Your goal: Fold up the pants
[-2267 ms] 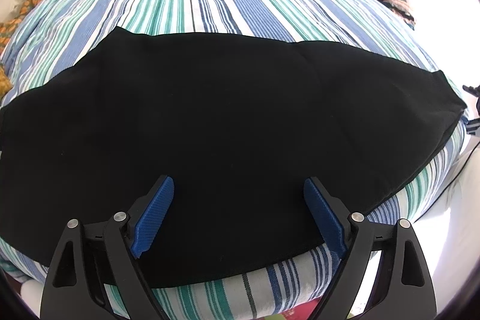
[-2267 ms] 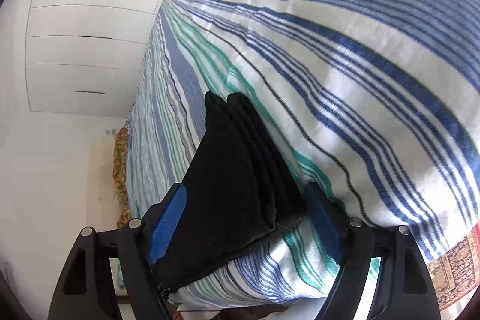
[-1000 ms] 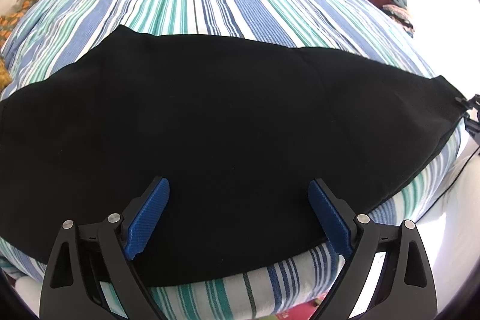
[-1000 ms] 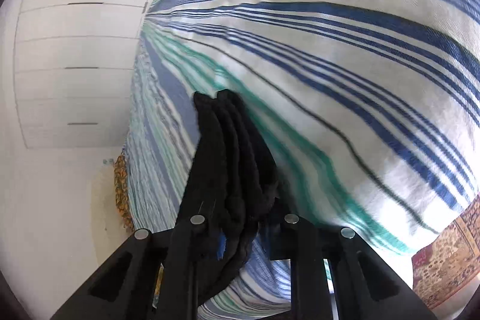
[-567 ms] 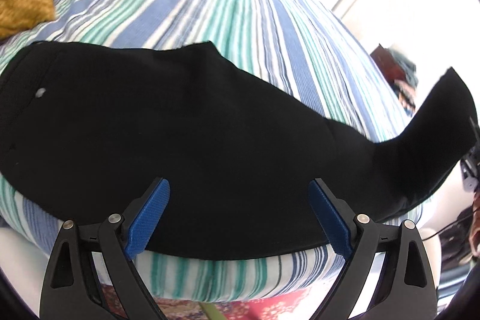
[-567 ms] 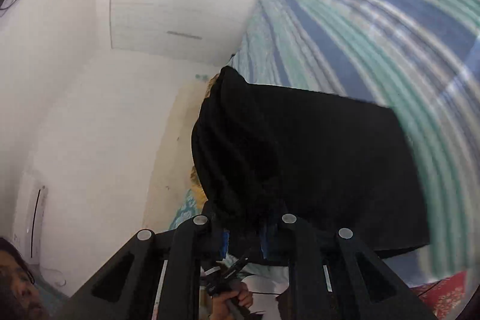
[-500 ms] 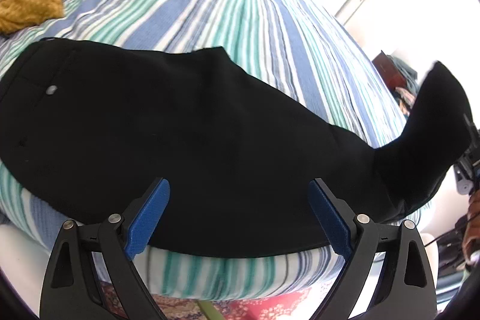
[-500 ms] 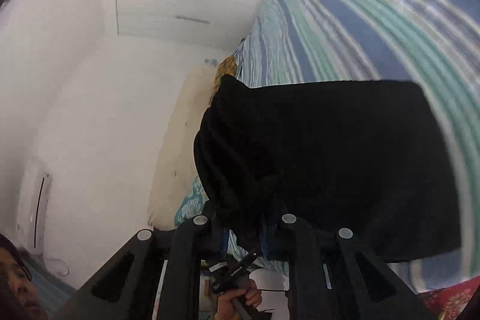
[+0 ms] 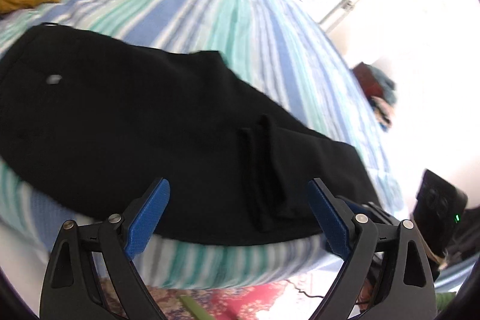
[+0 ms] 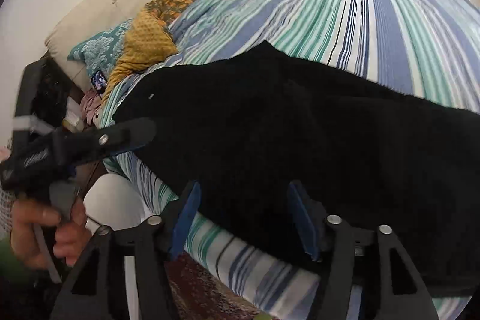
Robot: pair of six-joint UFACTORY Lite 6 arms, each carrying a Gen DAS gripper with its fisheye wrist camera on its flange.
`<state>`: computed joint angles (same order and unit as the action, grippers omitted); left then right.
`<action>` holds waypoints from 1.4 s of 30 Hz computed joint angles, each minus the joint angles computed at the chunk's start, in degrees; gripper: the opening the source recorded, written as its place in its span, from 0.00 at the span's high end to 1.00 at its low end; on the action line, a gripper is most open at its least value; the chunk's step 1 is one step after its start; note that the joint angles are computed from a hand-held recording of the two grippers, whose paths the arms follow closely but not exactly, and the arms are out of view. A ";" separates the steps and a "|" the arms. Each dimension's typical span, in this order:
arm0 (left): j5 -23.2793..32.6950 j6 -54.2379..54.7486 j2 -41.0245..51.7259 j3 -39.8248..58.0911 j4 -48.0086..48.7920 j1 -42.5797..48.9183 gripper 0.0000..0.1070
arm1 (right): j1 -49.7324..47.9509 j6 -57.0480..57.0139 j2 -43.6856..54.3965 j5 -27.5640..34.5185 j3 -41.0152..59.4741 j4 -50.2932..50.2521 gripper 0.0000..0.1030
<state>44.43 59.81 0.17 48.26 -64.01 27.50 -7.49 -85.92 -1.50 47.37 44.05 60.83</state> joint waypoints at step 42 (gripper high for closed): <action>-17.87 0.33 17.63 10.18 4.91 -19.64 0.86 | -14.67 28.09 44.12 13.53 58.04 -22.16 0.13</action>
<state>26.56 60.15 17.80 58.44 -59.10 7.85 -22.16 -57.83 42.62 60.90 102.09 38.67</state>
